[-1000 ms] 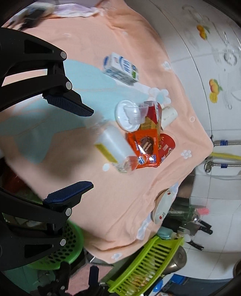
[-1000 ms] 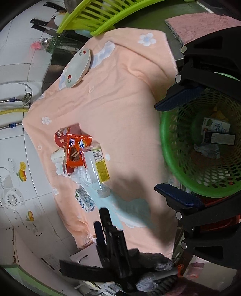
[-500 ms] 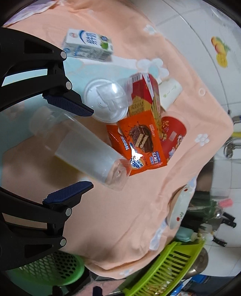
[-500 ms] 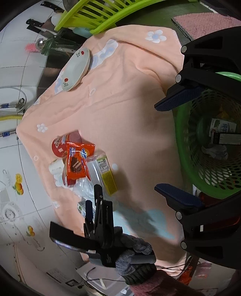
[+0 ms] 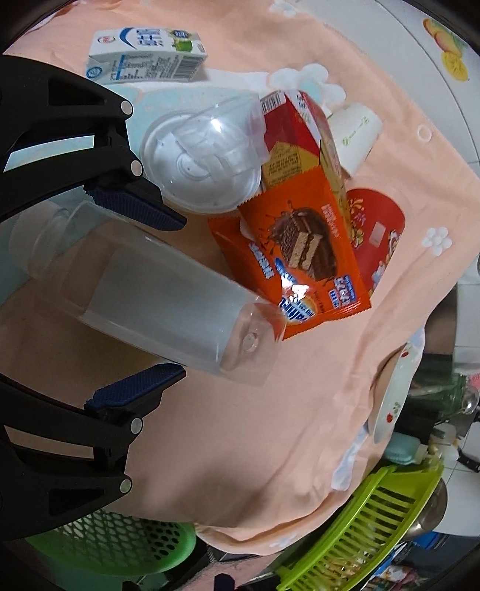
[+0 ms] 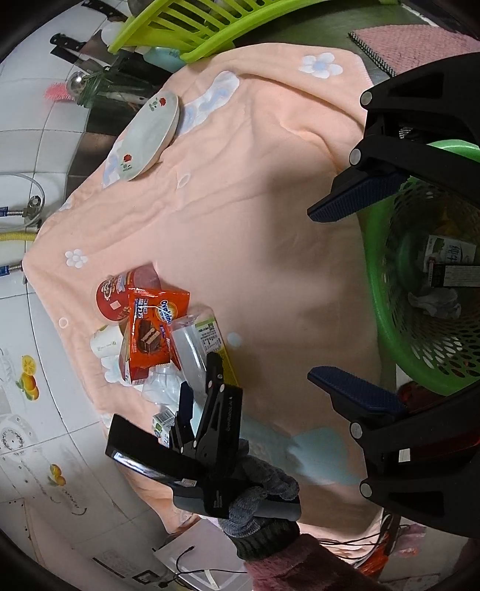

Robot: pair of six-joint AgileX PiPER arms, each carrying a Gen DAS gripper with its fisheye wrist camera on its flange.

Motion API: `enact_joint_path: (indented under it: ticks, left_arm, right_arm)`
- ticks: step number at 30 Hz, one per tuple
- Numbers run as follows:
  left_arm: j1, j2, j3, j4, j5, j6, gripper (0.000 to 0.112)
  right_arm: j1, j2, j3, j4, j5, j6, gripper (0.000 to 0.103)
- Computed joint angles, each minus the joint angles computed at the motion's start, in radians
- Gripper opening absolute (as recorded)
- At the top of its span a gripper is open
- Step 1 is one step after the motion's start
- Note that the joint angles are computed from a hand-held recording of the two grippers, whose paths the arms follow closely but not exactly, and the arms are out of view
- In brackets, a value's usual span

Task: Collect trash
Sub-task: 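Move the left gripper onto the towel and grasp the tall clear plastic container, then grasp the orange wafer wrapper with the right gripper while the left gripper holds the container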

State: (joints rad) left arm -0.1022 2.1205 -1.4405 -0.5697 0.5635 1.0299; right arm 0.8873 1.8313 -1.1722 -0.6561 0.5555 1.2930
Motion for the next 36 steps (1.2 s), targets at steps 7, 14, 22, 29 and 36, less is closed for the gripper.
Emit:
enact_joint_path:
  ticks: [7, 14, 22, 29, 36]
  left_arm:
    - [-0.006, 0.018, -0.002, -0.018, -0.019, 0.015, 0.073]
    - [-0.020, 0.006, 0.028, -0.021, -0.069, 0.014, 0.071]
    - [-0.024, 0.023, 0.029, -0.011, -0.092, -0.011, 0.073]
    - [-0.016, -0.033, 0.115, -0.071, -0.138, 0.046, 0.063]
    - [0.047, -0.137, 0.252, -0.211, -0.158, 0.152, 0.059]
  right_arm:
    - [-0.015, 0.022, -0.036, 0.040, 0.014, -0.062, 0.077]
    - [-0.040, 0.040, -0.071, 0.069, 0.016, -0.127, 0.077]
    - [-0.068, 0.063, -0.123, 0.112, 0.037, -0.231, 0.077]
    - [-0.098, 0.088, -0.180, 0.154, 0.045, -0.343, 0.077]
    - [-0.141, 0.158, -0.319, 0.209, 0.075, -0.529, 0.077]
